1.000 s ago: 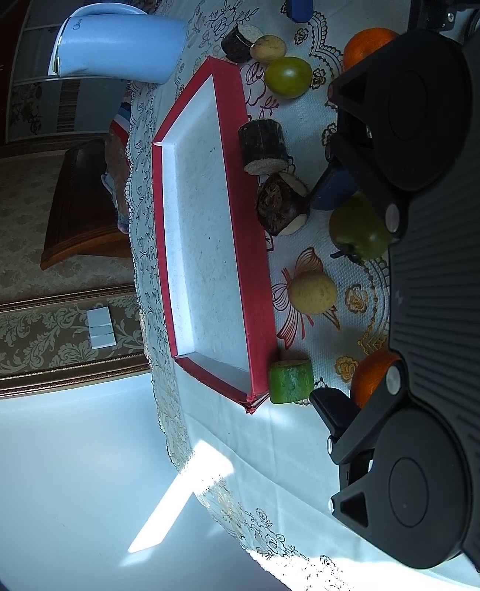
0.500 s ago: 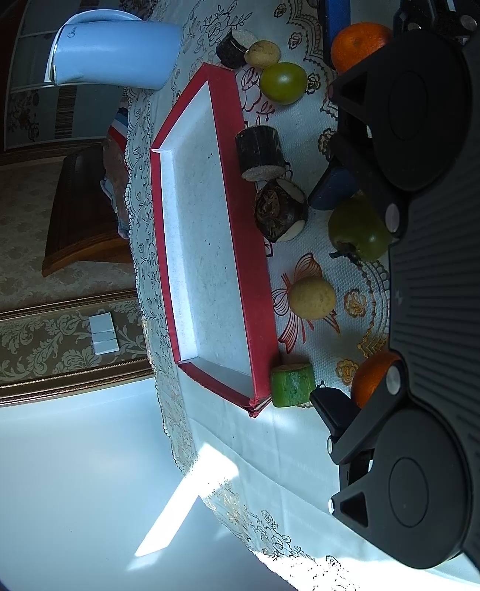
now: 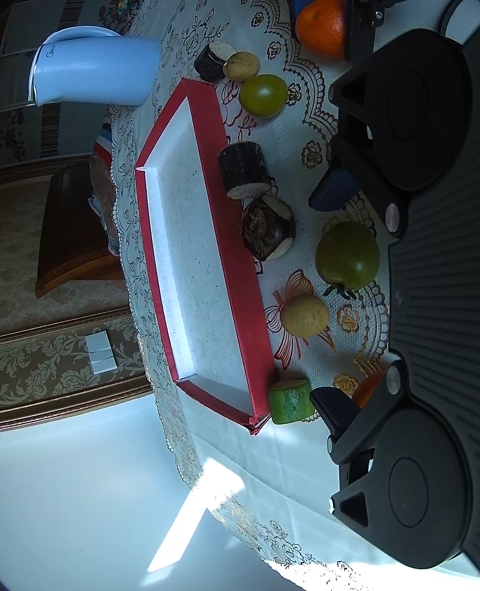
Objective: Organize fruits
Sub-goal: 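Close the right tool on the orange while the left tool grasps the green tomato, then lift and carry the orange and green tomato with both tools into the tray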
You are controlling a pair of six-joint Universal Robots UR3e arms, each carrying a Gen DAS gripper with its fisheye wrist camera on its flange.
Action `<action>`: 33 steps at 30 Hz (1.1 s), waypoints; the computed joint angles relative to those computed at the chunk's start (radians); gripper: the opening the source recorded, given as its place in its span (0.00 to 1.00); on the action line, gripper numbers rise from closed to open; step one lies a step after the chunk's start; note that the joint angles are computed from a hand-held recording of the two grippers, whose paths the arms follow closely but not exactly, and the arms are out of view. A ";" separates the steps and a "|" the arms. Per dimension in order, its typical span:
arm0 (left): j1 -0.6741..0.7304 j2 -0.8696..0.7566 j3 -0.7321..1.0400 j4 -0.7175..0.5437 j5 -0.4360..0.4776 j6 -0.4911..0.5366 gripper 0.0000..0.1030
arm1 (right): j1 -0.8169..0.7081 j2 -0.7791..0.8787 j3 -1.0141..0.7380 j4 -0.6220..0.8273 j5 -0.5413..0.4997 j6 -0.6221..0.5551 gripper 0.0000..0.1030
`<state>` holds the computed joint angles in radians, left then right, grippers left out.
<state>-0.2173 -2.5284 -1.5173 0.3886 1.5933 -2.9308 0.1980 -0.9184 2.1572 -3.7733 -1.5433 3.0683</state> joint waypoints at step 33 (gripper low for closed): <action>0.042 0.047 -0.145 0.150 -0.099 -0.012 0.30 | -0.018 0.006 0.018 -0.077 -0.013 0.047 0.38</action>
<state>-0.1752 -2.4815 -1.6625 0.5388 1.4942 -2.9430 0.1804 -0.9124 2.1748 -3.8500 -1.5564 3.1154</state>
